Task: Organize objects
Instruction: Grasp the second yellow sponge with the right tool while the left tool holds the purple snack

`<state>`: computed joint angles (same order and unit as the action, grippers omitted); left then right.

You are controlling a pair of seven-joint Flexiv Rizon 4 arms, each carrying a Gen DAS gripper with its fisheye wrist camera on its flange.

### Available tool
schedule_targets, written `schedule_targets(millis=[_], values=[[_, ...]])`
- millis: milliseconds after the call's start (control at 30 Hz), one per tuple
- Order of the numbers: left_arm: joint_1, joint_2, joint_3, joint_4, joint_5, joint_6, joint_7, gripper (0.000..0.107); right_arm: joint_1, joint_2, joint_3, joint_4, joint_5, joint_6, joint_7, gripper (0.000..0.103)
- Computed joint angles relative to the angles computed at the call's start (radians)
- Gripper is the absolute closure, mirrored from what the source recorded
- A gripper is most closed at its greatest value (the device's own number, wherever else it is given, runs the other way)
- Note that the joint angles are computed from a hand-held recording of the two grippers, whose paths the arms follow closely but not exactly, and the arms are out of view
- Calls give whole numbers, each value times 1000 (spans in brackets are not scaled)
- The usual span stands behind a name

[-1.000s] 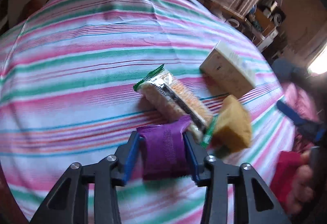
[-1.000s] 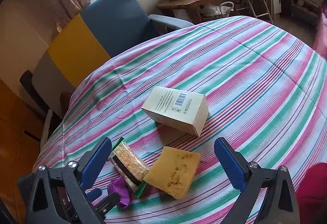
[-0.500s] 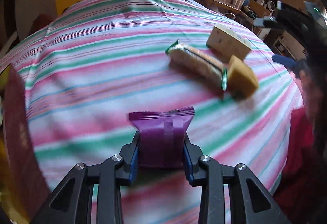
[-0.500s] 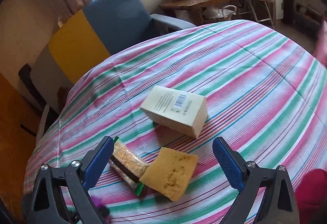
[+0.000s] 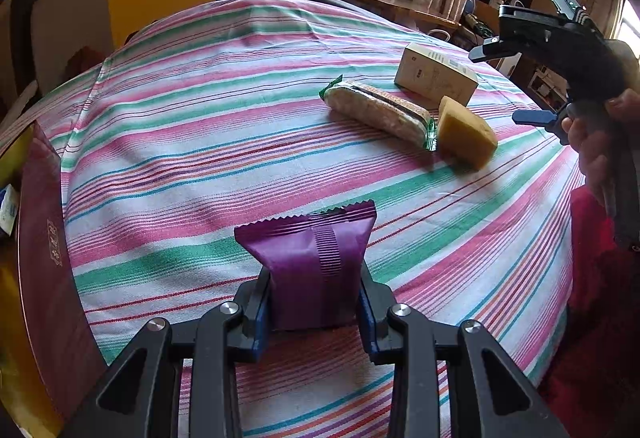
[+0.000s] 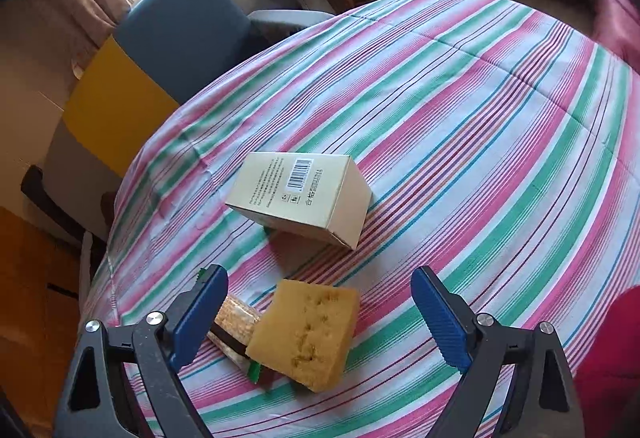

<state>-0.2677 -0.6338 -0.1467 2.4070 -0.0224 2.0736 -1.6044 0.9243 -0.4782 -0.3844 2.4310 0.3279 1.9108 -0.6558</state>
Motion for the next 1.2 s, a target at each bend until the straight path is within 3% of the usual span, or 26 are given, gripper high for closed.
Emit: schedule_targets(millis=[100,233,433,967,1100,1133,1200], values=[[-18,-7,14,1,-6,20,4,72,-4,2,2,-2,-8,-17,0,9],[-15,-14,11,1,-5,35,4,72,-87,7,80,-15,-62,-38,-2,7],[-11,-17,7,2,-3,41,1,72,-111,16,103,-25,-135,-91,0,4],[11,-17,-3,6,16,43,-4,72,-36,6,6,-24,-277,-176,65,4],[14,-18,-4,7,19,44,-6,72,-56,4,25,-31,-304,-188,70,5],[13,-18,-4,7,19,44,-6,72,-68,4,36,-33,-313,-195,69,8],[13,-17,-3,8,19,45,-6,72,-104,12,70,-45,-351,-240,60,36]])
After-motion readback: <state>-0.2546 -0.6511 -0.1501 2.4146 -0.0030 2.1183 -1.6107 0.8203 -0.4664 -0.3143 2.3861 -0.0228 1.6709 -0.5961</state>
